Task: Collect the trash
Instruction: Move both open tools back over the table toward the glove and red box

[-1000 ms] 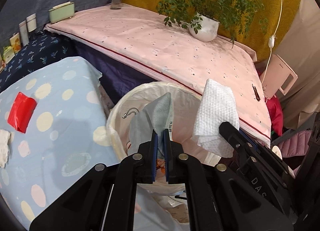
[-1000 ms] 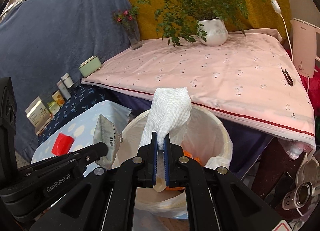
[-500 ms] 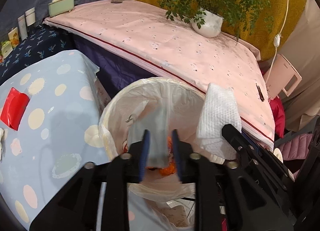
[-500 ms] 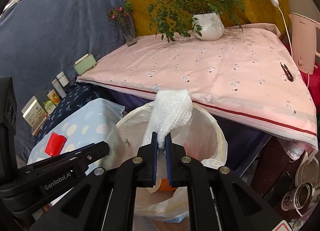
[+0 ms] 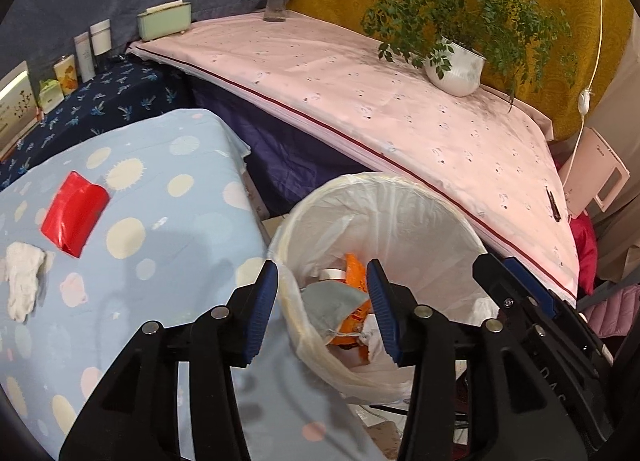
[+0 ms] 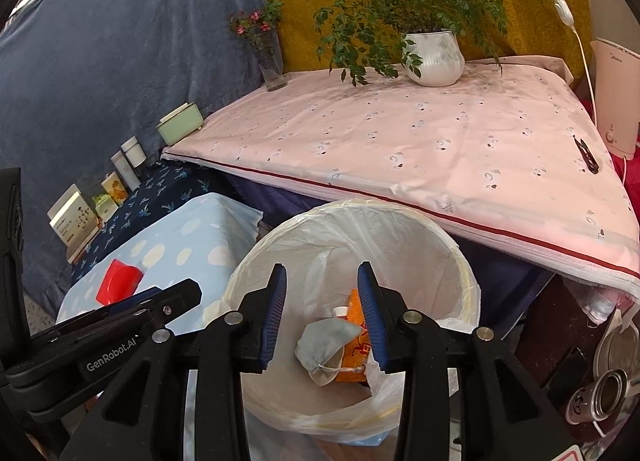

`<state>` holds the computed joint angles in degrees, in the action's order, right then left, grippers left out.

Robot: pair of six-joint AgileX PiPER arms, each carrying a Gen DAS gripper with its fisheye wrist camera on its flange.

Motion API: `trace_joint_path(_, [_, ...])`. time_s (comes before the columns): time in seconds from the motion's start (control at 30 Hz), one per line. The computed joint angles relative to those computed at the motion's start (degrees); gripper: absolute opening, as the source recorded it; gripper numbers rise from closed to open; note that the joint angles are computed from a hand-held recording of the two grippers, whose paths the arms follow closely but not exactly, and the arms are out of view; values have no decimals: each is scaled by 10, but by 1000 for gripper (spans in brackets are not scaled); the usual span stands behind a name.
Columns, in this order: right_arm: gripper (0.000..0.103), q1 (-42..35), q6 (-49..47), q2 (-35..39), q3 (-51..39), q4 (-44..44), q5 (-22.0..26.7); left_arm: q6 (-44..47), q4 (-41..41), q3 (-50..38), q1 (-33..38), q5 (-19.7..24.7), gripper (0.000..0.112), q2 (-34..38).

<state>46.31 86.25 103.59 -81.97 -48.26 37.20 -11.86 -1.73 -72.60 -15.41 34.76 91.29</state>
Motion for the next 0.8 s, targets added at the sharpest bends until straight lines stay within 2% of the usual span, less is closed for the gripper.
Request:
trace_joint_path(0.27, [39, 26, -31, 22, -44, 21, 22, -3, 15, 29, 28, -2, 44, -32])
trace_joint_path(0.37, [43, 37, -45, 34, -69, 28, 34, 1, 15, 42, 46, -2, 44, -45])
trace_joint_path(0.47, [45, 51, -63, 50, -100, 37, 49, 10, 11, 55, 68, -2, 46, -57])
trace_joint_path(0.53, [45, 58, -77, 61, -121, 46, 59, 16, 6, 65, 84, -5, 52, -65])
trace_joint_path(0.8, [50, 88, -139, 125, -236, 81, 104, 72, -34, 93, 160, -10, 53, -90])
